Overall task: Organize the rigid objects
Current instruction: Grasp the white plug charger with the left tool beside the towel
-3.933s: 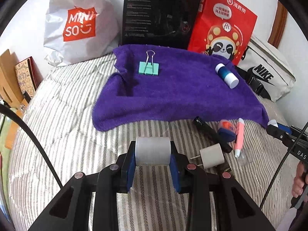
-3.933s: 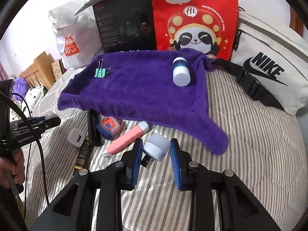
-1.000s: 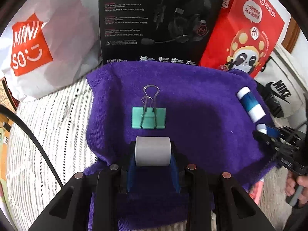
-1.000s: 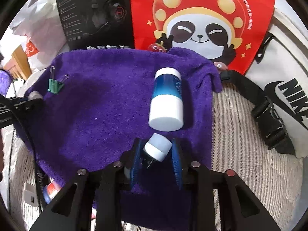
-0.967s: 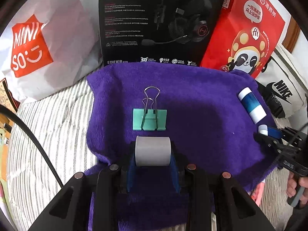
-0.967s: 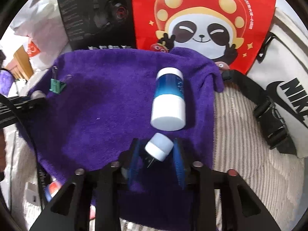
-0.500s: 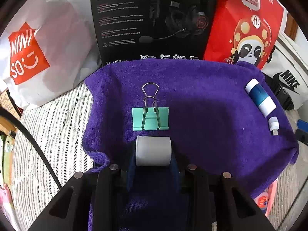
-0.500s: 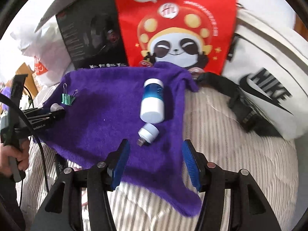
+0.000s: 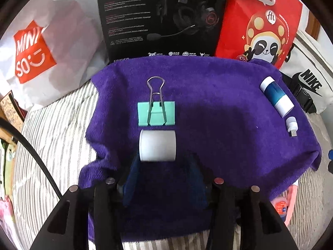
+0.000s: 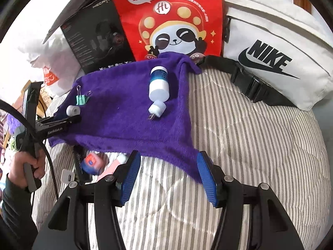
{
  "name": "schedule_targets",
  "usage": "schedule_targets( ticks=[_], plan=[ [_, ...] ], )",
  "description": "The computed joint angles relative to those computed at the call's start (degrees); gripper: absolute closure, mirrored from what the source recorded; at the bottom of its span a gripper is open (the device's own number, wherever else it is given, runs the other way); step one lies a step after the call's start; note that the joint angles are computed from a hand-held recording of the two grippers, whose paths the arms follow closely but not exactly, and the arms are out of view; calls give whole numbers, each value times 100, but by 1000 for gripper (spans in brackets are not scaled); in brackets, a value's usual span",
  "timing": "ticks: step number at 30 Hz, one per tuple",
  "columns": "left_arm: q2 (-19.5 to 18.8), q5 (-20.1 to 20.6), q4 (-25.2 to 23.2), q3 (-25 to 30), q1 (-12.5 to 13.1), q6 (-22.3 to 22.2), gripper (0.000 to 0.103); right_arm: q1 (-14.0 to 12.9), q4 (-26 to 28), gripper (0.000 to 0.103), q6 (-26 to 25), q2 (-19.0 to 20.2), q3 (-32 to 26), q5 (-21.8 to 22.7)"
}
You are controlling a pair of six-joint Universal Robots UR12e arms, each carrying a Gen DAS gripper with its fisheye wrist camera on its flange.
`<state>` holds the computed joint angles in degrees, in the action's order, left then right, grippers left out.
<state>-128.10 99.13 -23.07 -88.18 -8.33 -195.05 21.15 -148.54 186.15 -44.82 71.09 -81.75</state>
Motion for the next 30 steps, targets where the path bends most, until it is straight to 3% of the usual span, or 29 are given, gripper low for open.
schedule_targets(
  ticks=[4,11,18,24,30],
  plan=[
    [166,-30,-29,-157,-8,-236,57,2,-151,47,-19,-110,159,100],
    [641,-142,371,-649,-165,-162,57,0,-306,47,152,-264,402,133],
    [775,-981,516,-969,-245,-453,57,11,-374,47,190,-414,631,62],
    [661,-1494,504,-1052,-239,-816,57,1,-447,47,165,-549,868,52],
    [586,-953,298,-993,-359,-741,53,3,-391,47,107,-590,949,5]
  ],
)
